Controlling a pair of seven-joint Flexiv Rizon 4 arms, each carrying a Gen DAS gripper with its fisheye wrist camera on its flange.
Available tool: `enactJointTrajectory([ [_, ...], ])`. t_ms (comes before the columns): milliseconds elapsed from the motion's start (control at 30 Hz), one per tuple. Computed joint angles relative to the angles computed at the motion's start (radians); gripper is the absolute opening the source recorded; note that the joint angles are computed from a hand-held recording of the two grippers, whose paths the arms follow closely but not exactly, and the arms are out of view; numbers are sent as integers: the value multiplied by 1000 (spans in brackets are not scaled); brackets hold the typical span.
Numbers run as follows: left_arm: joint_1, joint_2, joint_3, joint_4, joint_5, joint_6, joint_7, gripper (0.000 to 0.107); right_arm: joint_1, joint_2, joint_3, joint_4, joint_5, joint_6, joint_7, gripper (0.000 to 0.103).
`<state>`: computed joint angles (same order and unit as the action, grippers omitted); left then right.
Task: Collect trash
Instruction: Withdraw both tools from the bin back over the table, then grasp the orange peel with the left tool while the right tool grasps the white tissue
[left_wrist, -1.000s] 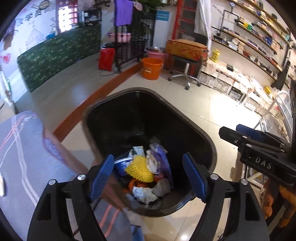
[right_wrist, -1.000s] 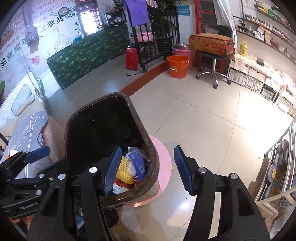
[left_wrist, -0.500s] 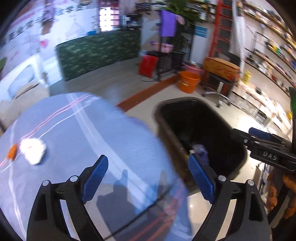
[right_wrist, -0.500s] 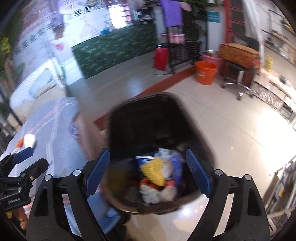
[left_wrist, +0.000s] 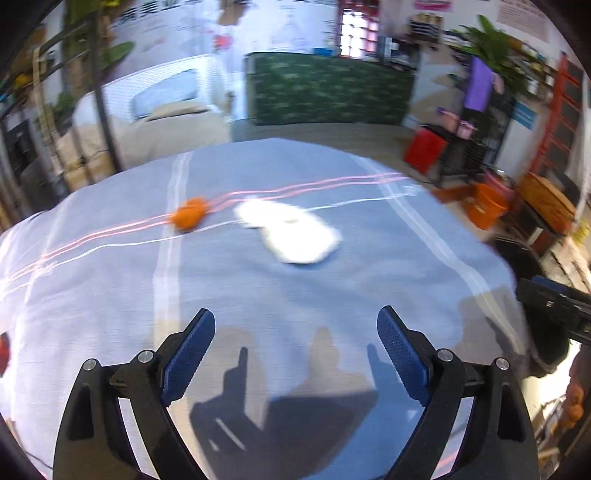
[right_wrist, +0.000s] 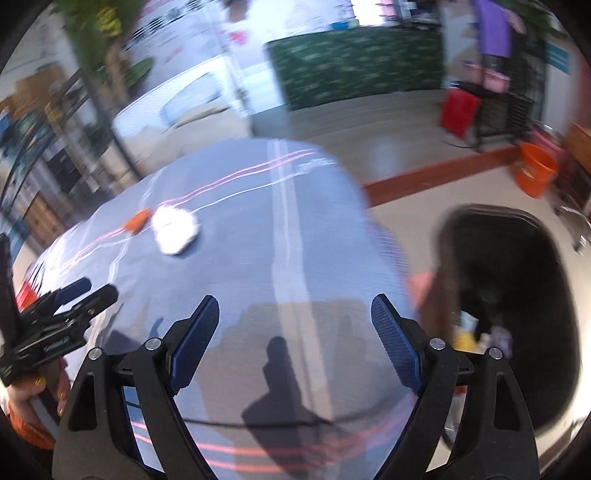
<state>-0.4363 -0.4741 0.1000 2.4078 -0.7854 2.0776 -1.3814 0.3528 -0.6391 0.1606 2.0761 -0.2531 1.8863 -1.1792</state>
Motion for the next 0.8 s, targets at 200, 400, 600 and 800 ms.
enactJointTrajectory([
  [200, 158, 16, 4, 41, 142, -18, -59, 88, 9, -41, 61, -93, -70, -84, -20, 84],
  [400, 302, -32, 9, -54, 292, -97, -45, 87, 8, -84, 107, -187, -104, -175, -42, 84],
  [600, 422, -78, -12, -168, 405, -210, -60, 74, 8, -166, 170, -351, -109, -316, -96, 84],
  [800, 510, -122, -47, -265, 468, -295, -72, 72, 22, -281, 240, -568, -92, -513, -216, 84],
])
